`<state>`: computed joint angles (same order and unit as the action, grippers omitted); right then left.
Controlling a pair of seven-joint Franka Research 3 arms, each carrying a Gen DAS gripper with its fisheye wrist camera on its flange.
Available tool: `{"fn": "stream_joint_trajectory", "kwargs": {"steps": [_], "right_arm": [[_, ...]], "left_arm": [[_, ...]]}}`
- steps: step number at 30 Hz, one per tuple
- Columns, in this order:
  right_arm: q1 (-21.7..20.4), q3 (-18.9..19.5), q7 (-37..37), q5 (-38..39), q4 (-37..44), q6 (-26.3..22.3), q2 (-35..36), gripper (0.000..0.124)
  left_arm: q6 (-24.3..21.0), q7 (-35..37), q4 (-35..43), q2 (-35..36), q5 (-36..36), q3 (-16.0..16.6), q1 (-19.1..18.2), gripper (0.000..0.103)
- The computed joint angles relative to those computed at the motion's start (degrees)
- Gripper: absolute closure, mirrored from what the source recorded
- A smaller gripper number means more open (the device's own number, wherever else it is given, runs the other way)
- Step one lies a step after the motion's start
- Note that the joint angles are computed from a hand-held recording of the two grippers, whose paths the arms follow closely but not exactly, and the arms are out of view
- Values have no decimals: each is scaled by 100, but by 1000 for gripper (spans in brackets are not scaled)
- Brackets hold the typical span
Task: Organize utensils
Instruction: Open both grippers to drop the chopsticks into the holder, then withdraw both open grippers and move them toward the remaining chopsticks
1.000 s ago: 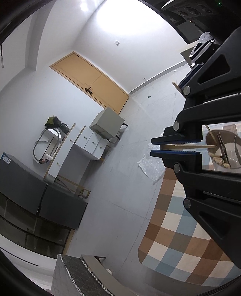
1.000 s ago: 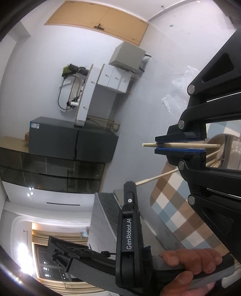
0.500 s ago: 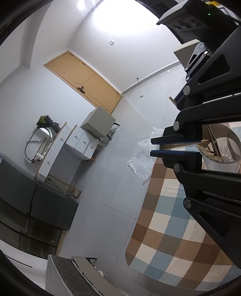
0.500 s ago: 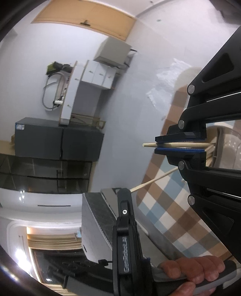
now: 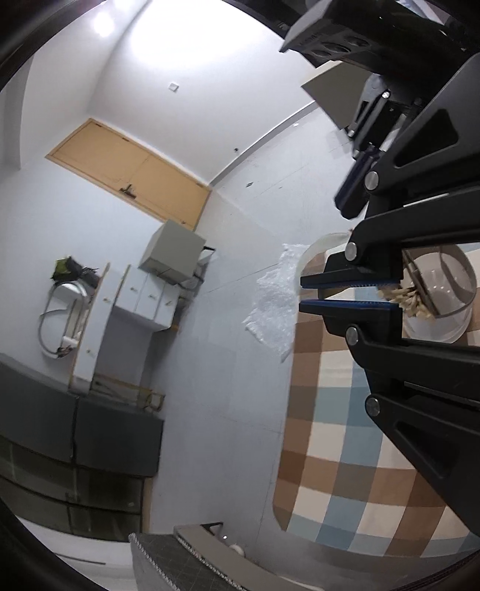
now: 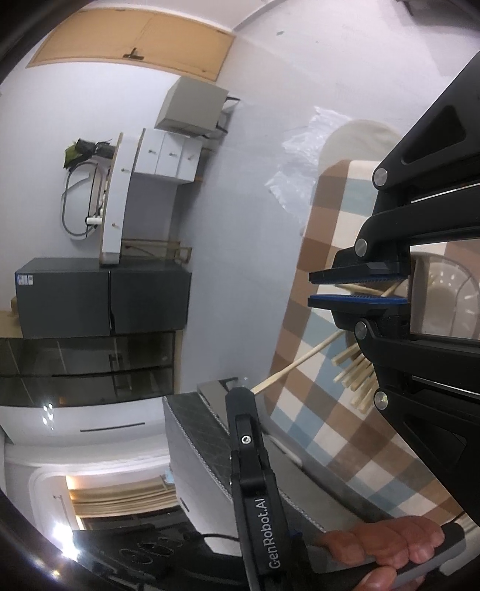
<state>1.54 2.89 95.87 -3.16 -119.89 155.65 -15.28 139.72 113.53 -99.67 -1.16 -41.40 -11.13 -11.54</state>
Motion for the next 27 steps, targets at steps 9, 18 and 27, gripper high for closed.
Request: {"fn": "stream_joint_trajectory", "kwargs": {"steps": [9, 18, 27], "right_arm": [[-32, -101, -30, 285, -318, 50, -313, 107], [-244, -9, 301, 488, -886, 85, -946, 90], [-408, 333, 783, 419, -1337, 135, -1632, 66]], "left_arm": [[-1368, -29, 514, 345, 230, -48, 69, 102], [-1317, -377, 141, -153, 293, 32, 202, 56], [-771, -770, -753, -1090, 969, 301, 54, 31]]}}
